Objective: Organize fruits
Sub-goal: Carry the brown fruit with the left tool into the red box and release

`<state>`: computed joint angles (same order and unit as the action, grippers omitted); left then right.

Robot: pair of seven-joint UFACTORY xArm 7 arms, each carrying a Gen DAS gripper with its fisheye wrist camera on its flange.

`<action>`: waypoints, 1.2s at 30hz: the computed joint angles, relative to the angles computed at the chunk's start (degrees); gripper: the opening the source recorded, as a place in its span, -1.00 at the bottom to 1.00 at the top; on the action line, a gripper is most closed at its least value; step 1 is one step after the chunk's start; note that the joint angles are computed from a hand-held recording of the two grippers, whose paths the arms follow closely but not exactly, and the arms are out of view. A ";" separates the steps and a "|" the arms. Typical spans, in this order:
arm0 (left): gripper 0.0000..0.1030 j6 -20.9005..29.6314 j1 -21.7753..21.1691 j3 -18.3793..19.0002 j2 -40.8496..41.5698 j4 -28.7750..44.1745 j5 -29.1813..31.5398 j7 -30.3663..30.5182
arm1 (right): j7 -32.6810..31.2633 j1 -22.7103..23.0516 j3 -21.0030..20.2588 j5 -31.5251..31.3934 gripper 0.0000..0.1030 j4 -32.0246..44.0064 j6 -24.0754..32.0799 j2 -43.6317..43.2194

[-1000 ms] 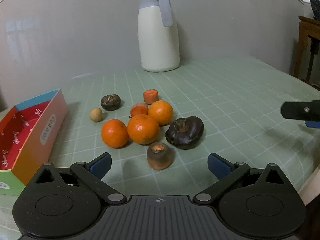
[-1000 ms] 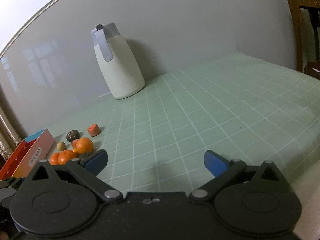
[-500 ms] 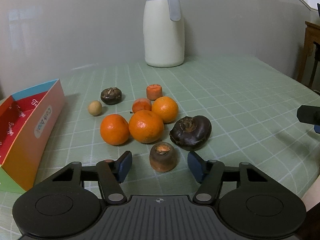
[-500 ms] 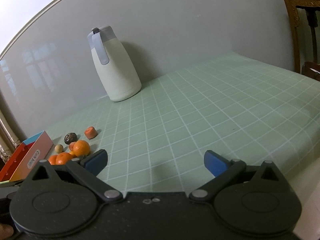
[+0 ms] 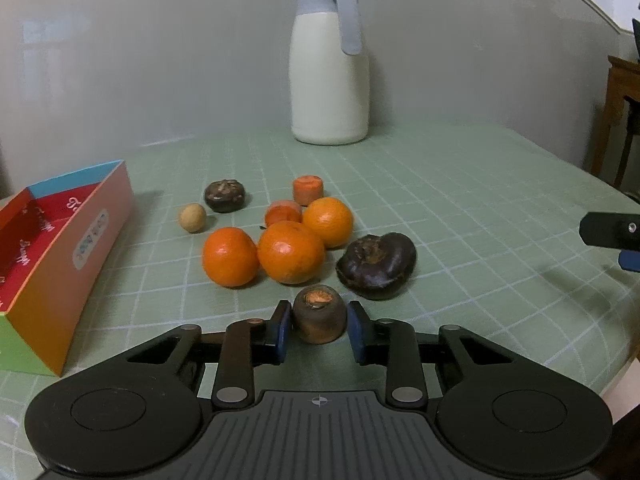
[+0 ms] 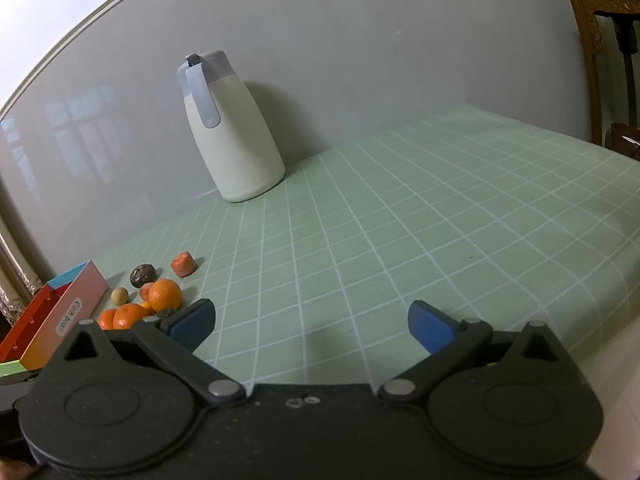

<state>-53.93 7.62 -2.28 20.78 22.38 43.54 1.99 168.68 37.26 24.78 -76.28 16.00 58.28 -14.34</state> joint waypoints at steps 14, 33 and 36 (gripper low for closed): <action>-0.42 -5.33 4.53 3.30 -3.28 0.75 2.07 -1.70 | -1.15 -0.79 -1.40 -4.46 1.00 3.56 -0.75 3.43; -0.41 6.19 12.80 5.67 3.14 18.44 -2.68 -12.74 | -6.28 -1.66 -6.66 -17.02 1.00 16.43 -4.24 15.67; -0.41 8.89 13.90 4.91 4.09 20.38 -2.59 -13.82 | -6.95 -1.67 -7.35 -18.67 1.00 18.31 -5.10 17.36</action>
<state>-45.04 21.52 2.63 24.87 42.76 40.95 -11.82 161.72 35.59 17.42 -94.95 34.31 53.18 3.02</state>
